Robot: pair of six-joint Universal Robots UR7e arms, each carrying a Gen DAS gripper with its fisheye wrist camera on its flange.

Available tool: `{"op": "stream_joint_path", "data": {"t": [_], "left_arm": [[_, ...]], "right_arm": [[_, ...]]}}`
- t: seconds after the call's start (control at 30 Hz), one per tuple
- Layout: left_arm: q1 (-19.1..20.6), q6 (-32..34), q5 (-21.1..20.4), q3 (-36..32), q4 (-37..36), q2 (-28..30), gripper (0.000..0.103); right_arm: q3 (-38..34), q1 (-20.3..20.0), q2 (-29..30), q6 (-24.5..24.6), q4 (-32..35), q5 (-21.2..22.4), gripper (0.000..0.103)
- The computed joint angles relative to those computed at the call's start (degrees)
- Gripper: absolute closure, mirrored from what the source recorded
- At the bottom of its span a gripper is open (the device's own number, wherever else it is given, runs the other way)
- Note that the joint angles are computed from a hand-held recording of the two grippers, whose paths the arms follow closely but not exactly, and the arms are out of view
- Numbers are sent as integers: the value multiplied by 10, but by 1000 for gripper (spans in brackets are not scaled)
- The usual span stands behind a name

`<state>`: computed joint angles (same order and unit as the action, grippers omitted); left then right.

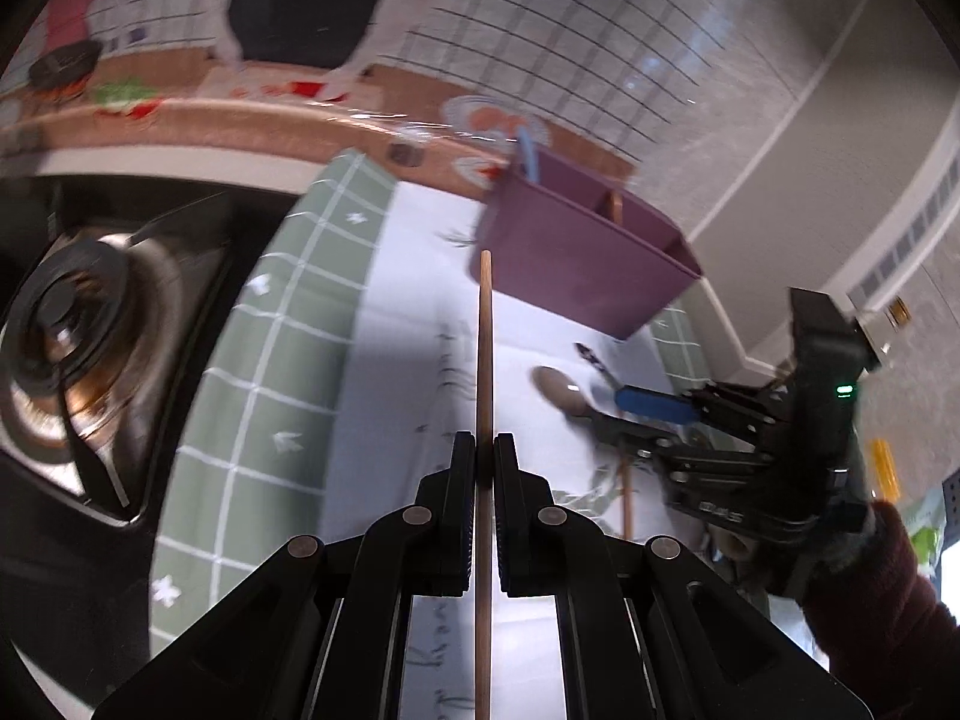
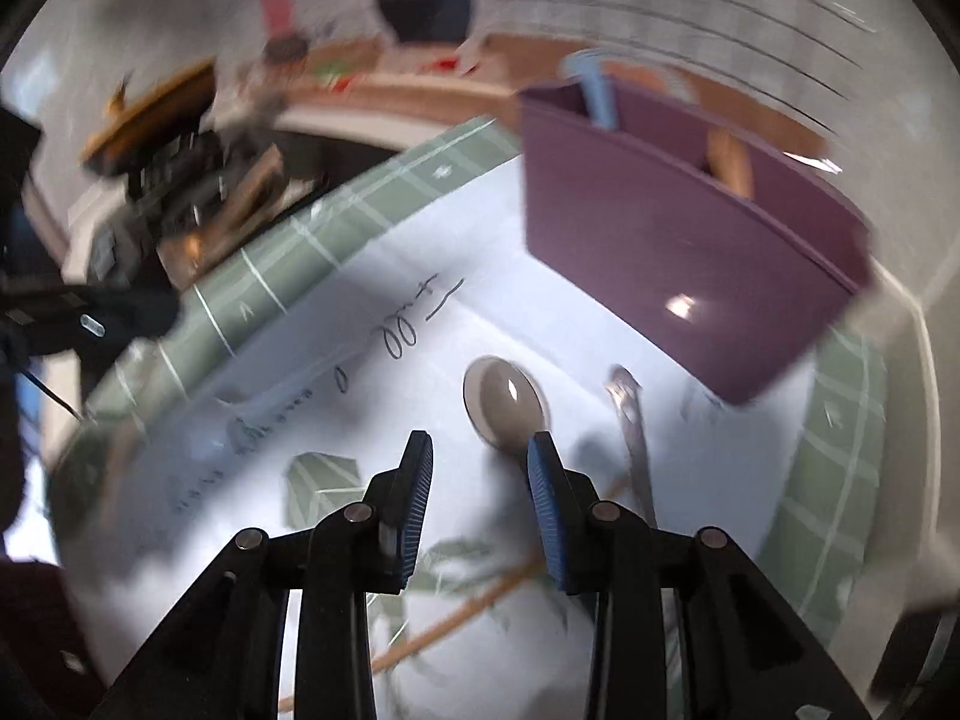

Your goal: Organize utensils

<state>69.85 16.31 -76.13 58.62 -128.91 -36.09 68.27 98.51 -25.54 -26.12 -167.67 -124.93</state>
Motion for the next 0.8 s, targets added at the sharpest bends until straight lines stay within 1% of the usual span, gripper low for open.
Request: {"op": "stream_joint_path", "data": {"t": [0.07, 0.17, 0.2, 0.27, 0.33, 0.43, 0.53, 0.57, 0.63, 0.7, 0.77, 0.8], "left_arm": [[3, -8, 8, 4, -8, -4, 97], [7, -23, 15, 10, -14, -9, 97], [8, -27, 16, 11, -16, -9, 97], [7, -30, 19, 15, -16, -11, 97], [6, -32, 22, 18, -15, -11, 97], [4, -30, 22, 16, -11, -8, 97], [2, -24, 21, 16, -11, -7, 97], [1, -22, 19, 15, -11, -6, 97], [-1, -16, 13, 13, -13, -4, 97], [-2, -8, 3, 13, -22, -2, 97], [-7, 5, -15, 6, -30, 2, 97], [-11, 10, -26, -2, -32, 6, 97]], "right_arm": [[-44, -4, 23, -18, 33, -11, 73], [-83, -6, 45, -35, 49, -31, 73], [-88, -8, 46, -37, 55, -32, 73], [-96, -12, 47, -30, 71, -28, 72], [-101, -17, 40, -4, 113, -14, 71], [-96, -19, 38, -3, 106, -7, 71], [-78, -18, 31, 24, 84, -18, 72], [-64, -19, 24, 30, 67, -19, 72], [-19, -19, -2, 44, 23, -2, 72], [35, -20, -37, 78, -19, 26, 73], [90, -21, -75, 107, -69, 61, 73], [105, -20, -85, 116, -88, 72, 73]]}}
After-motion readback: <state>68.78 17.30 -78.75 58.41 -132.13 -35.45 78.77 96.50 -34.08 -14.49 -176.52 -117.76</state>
